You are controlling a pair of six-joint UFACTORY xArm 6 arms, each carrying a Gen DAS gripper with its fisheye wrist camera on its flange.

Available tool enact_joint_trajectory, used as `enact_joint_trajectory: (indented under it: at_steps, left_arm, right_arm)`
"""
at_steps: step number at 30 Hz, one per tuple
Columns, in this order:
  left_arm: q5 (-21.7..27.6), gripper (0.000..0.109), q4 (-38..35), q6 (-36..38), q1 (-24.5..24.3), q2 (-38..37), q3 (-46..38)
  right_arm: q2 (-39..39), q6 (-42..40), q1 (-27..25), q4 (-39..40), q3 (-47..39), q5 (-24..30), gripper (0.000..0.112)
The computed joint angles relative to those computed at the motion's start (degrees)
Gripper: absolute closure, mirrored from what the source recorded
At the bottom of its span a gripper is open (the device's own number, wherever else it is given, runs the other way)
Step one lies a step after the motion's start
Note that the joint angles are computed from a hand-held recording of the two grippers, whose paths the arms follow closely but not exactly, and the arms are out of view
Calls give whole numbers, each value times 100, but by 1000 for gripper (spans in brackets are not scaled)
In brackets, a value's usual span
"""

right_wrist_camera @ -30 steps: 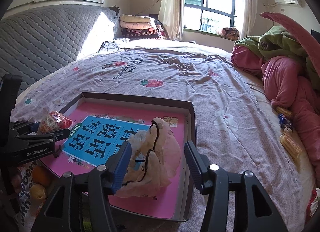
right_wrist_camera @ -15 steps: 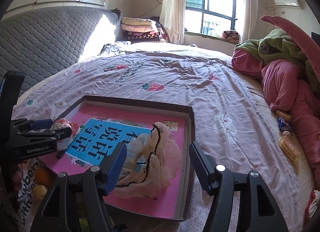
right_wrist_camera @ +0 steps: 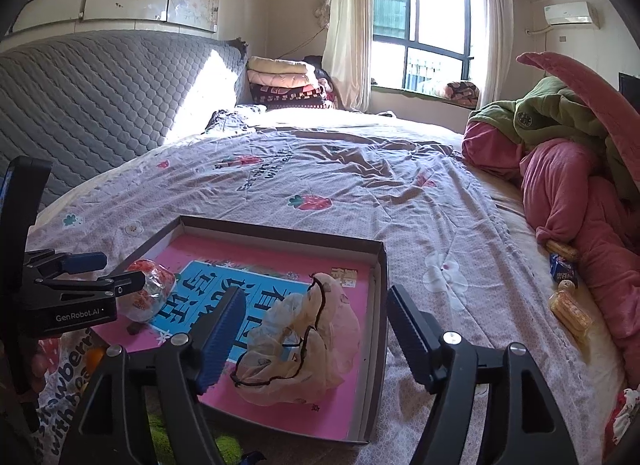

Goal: Organize objects
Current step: 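Lower and release the ball in the tray with left tool while right tool releases the pouf, then withdraw both open tools back from the pink tray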

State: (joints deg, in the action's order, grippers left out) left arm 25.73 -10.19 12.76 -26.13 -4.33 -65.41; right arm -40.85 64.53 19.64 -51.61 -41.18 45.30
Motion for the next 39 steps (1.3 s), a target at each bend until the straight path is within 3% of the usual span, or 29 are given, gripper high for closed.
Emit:
enact_joint_trajectory:
  at_steps: [15, 19, 39]
  left_arm:
    - [-67, 34, -455, 290, -25, -810, 440]
    - [-53, 33, -385, 219, -45, -998, 569]
    - [-21, 33, -325, 293, -139, -2054, 1565]
  right_arm:
    - [-286, 206, 169, -215, 37, -218, 33]
    - [-331, 236, 248, -276, 26, -141, 28]
    - [-706, 579, 701, -556, 178, 171, 27]
